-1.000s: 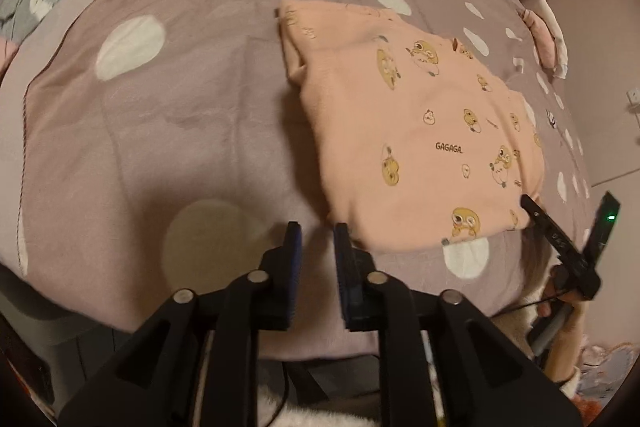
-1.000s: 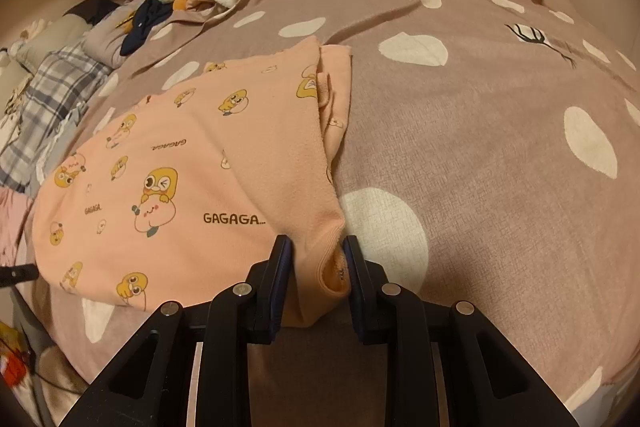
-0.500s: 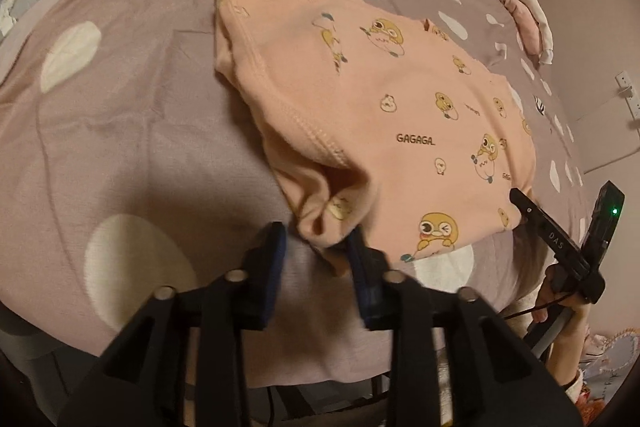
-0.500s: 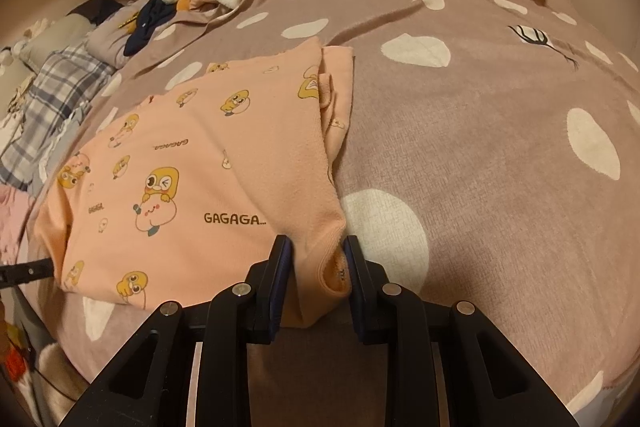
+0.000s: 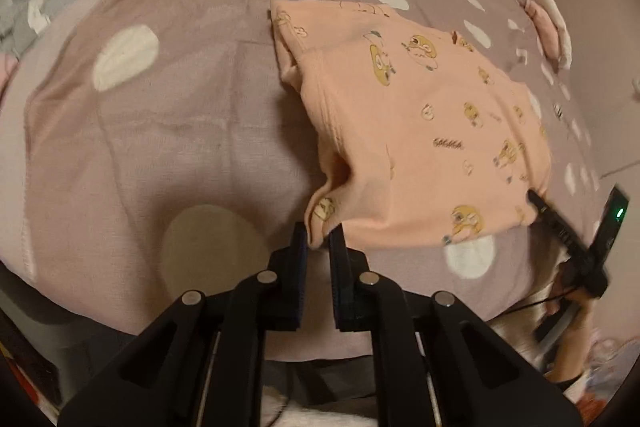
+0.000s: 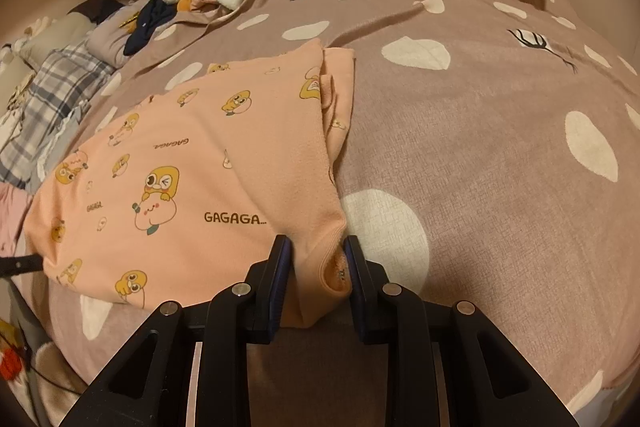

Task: Fold small clothes

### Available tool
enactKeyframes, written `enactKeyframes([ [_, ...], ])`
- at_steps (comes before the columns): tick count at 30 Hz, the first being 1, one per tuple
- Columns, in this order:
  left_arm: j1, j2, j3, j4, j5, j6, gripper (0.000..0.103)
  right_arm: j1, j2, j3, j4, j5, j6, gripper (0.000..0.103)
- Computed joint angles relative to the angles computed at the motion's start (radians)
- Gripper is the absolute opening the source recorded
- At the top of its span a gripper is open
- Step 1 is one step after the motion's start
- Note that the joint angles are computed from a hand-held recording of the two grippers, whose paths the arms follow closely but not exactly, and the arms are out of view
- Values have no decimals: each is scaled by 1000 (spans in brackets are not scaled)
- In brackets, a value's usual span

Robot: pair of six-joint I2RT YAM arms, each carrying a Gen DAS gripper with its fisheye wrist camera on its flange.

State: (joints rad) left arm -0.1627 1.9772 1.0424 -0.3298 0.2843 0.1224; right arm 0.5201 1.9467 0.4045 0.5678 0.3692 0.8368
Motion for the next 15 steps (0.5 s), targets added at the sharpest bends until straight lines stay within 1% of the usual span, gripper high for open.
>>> enactKeyframes([
  [1,-4,-10,-16,9,-31,10,6,2,0,2,-3,2,1,26],
  [3,-14,-12,-35,13,-125,16,6,0,-1,3,-7,1,-3,26],
  [4,-6,6,-26,-5,-150,7,5,-1,-1,3,-7,-1,-2,26],
  [6,34,43,0,-41,-112,-6,5,1,-2,3,-7,-1,2,27],
  [8,70,45,5,-43,-59,-20,5,4,0,4,-6,3,6,27],
  [12,79,-25,-21,20,11,-52,6,10,3,9,-11,15,4,27],
  [14,63,-59,-26,46,36,-71,10,13,5,5,-3,17,4,27],
  [15,51,-78,-24,67,71,-93,20,14,6,4,1,17,6,27],
])
